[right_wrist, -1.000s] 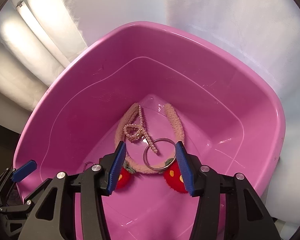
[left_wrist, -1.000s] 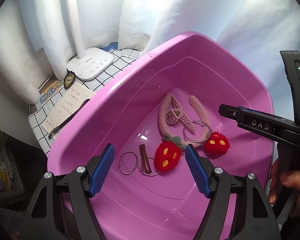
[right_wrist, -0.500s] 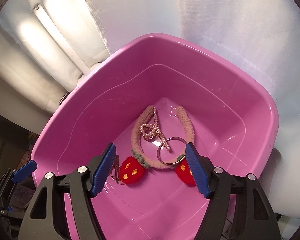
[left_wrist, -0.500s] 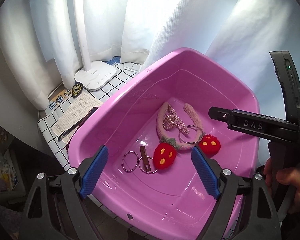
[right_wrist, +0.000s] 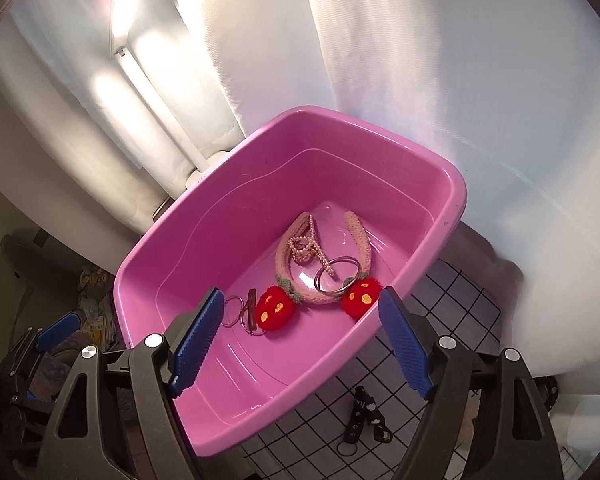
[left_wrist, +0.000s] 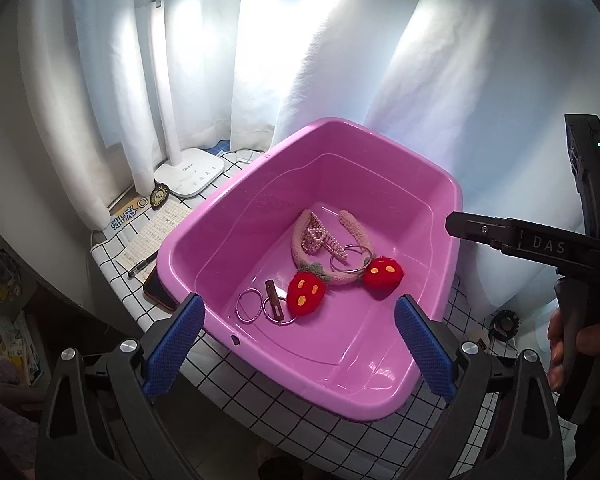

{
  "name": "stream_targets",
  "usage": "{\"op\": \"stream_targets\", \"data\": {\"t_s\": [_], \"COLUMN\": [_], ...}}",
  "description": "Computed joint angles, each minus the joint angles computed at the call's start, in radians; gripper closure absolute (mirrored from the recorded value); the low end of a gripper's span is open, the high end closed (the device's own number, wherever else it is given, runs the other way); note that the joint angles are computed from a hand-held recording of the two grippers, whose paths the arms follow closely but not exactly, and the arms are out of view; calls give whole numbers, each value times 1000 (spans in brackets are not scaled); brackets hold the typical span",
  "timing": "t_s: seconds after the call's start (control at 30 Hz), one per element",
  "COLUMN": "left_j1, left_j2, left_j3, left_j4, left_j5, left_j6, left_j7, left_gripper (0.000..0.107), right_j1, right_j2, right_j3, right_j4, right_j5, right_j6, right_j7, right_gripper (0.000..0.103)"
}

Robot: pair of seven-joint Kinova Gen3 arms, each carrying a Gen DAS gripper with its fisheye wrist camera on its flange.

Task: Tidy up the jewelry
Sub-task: 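Withdraw both tools from the tub back over the table, then reach the right tool to the black hair tie while the left tool reaches the black strap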

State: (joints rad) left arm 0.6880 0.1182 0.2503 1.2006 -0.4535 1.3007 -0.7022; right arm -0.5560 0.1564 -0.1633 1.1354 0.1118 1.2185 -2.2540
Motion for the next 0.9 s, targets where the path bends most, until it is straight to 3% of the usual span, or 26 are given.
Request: {"op": "stream_targets", "data": {"t_s": [0.33, 0.67, 0.9], "left_j1": [78, 217, 342], "left_j2": [-45, -1, 72], "left_j3": [77, 127, 93], "left_j4": [99, 160, 162], "left_j5": [21, -91, -142], "left_j6": [-102, -148, -128], "left_j7": [88, 256, 386], "left_gripper": [13, 11, 11], "right_j1": [102, 304, 387], "right_j2": [-350, -748, -963], "right_j3": [-63, -197, -193], "right_j4": [360, 685, 840], "right_j5": [10, 4, -96], "right_j6": [-64, 59, 93], "right_j7": [-120, -271, -261], "right_gripper": [25, 25, 25]}}
